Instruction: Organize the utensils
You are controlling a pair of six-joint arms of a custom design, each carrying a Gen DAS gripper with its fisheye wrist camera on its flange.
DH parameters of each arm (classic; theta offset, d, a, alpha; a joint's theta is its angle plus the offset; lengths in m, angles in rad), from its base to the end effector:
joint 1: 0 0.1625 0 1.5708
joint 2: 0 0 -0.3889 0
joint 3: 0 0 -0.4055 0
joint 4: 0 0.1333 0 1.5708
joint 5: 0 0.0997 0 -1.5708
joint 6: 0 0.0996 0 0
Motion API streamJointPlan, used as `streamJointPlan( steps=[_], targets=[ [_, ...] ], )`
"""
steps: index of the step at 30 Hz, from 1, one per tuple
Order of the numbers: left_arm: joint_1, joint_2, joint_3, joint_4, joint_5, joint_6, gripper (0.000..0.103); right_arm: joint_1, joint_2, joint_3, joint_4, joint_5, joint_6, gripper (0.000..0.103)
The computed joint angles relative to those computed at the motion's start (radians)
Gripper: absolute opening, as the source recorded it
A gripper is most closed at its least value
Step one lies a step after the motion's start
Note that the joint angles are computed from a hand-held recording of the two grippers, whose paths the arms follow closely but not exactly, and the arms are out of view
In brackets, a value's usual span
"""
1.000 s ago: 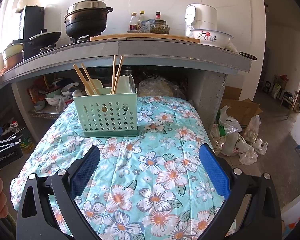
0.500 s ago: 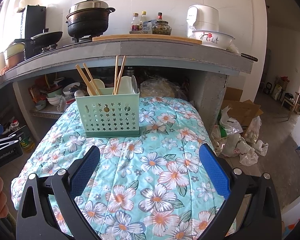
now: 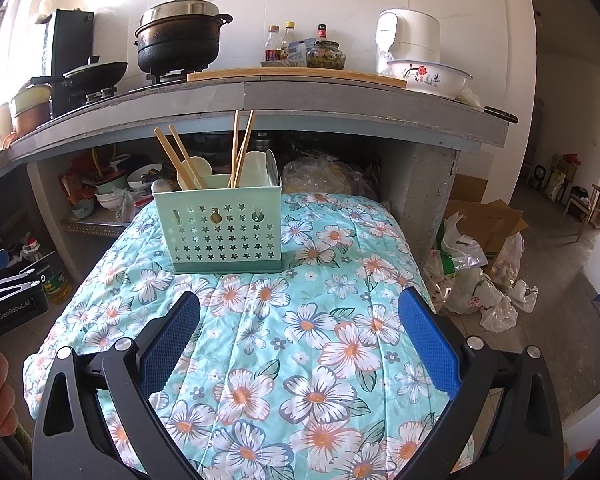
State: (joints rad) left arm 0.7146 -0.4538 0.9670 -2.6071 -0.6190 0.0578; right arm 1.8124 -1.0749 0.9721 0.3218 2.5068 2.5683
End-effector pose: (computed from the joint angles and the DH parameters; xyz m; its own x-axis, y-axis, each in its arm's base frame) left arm -0.4774 -0.6980 0.1336 -0.6486 0.2041 -0.7332 0.6930 0.5568 -0.4580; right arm 0.2010 -0.5936 0.4360 -0.6135 0.4075 0.6764 -0.4580 0.5142 -0.7252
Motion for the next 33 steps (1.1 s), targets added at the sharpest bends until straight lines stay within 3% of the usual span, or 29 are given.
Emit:
streamJointPlan(
  steps=[33],
  targets=[
    [0.001, -0.004, 0.003, 0.006, -0.001, -0.005, 0.095, 0.000, 0.001, -0.003, 0.011, -0.010, 0.004, 0.097]
  ],
)
